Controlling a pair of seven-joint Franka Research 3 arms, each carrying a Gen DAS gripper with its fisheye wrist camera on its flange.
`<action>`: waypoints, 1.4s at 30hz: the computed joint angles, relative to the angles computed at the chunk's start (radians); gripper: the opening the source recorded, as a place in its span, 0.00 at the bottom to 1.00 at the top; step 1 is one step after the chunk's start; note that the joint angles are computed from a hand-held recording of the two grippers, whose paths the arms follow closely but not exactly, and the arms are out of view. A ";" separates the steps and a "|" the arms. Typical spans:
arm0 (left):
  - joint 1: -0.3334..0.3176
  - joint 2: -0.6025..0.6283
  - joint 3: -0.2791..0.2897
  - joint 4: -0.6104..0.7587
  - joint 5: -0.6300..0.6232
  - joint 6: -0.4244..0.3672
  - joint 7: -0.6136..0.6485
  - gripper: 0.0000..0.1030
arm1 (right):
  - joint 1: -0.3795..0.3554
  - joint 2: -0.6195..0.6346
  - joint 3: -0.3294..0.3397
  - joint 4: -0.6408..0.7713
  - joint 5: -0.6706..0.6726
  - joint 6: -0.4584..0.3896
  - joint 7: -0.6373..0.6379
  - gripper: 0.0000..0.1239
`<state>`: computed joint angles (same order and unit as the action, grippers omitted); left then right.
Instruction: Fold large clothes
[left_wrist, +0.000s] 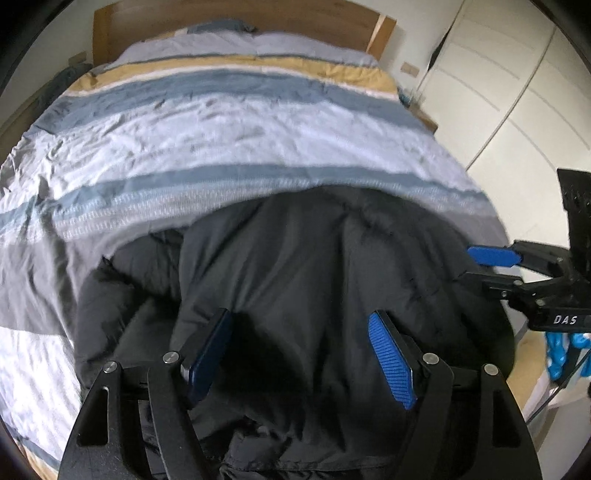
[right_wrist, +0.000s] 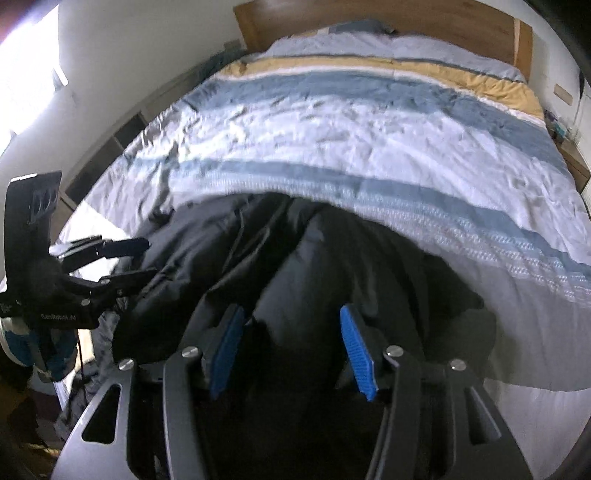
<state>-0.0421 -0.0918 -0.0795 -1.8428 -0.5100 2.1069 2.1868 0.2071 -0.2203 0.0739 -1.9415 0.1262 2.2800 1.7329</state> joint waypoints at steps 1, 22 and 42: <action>0.000 -0.006 -0.002 -0.023 0.011 0.012 0.006 0.73 | 0.001 -0.003 0.000 -0.013 -0.001 -0.005 -0.004 0.42; -0.064 -0.074 0.000 -0.340 0.097 0.327 0.068 0.75 | 0.003 -0.062 0.020 -0.317 -0.027 0.174 -0.021 0.43; -0.118 -0.204 0.042 -0.297 0.036 0.168 0.078 0.79 | -0.018 -0.131 0.033 -0.213 -0.105 0.001 0.009 0.43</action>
